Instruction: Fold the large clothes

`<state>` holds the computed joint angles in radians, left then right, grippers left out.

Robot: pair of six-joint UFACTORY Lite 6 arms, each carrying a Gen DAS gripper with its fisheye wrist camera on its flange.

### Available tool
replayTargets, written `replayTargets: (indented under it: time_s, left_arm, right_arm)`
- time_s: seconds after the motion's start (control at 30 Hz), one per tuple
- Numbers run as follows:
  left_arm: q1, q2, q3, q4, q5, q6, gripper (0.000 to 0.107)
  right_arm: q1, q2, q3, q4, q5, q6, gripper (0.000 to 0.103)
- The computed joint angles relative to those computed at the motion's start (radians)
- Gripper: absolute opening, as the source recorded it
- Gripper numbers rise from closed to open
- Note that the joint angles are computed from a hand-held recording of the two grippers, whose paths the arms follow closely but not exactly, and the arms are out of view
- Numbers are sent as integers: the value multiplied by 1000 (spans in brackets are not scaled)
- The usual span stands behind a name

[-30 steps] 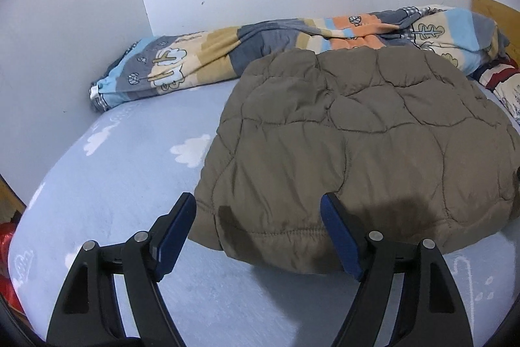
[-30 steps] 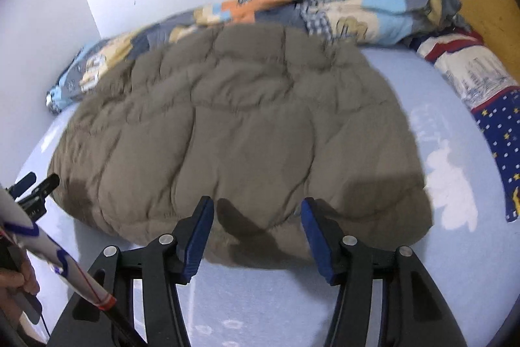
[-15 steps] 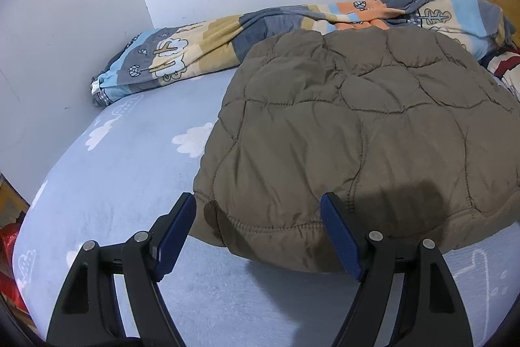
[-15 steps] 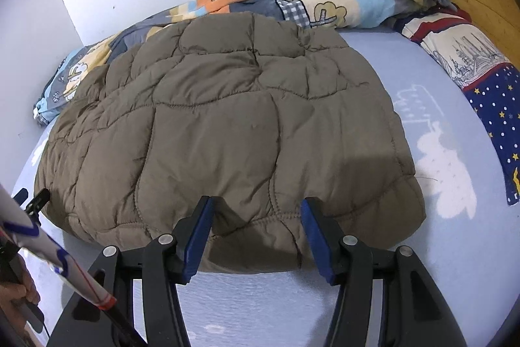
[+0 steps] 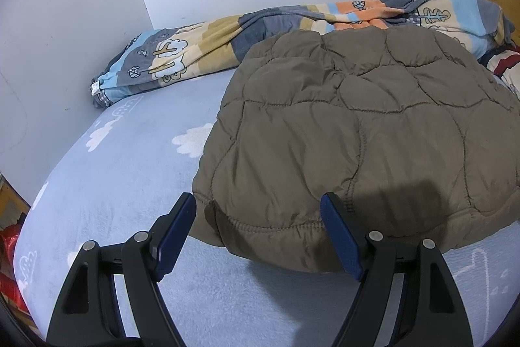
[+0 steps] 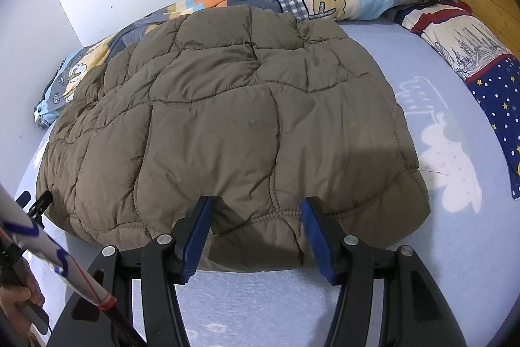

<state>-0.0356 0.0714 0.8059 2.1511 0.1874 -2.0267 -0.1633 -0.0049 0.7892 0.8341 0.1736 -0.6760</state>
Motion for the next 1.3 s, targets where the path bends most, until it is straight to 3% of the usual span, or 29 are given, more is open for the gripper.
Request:
replayTargets:
  time_s: [0.33, 0.4, 0.57, 0.7, 0.77, 0.97, 1.07, 1.2, 1.3]
  left_arm:
    - [20, -20, 8, -85, -46, 79, 78]
    - [74, -11, 39, -70, -144, 45, 78]
    - [343, 140, 234, -26, -553, -179, 78]
    - [469, 279, 345, -52, -749, -258, 78]
    - [505, 323, 367, -94, -835, -265, 78]
    - [530, 378, 356, -257, -951, -179, 78]
    - [533, 440, 385, -287, -1018, -178, 78]
    - [531, 493, 404, -352, -1039, -146, 81]
    - [528, 576, 454, -406, -1087, -154, 85]
  right_arm:
    - [5, -30, -3, -112, 17, 125, 62]
    - [-2, -37, 0, -110, 30, 126, 62]
    - [-88, -87, -3, -13, 80, 65, 67]
    - [-248, -131, -24, 122, 137, 18, 74]
    - [-379, -114, -35, 285, 232, -88, 75]
    - [-594, 29, -52, 561, 460, -242, 75]
    - [-627, 99, -55, 632, 500, -280, 75]
    - [-655, 179, -60, 755, 529, -379, 77]
    - [-685, 272, -44, 865, 588, -477, 84]
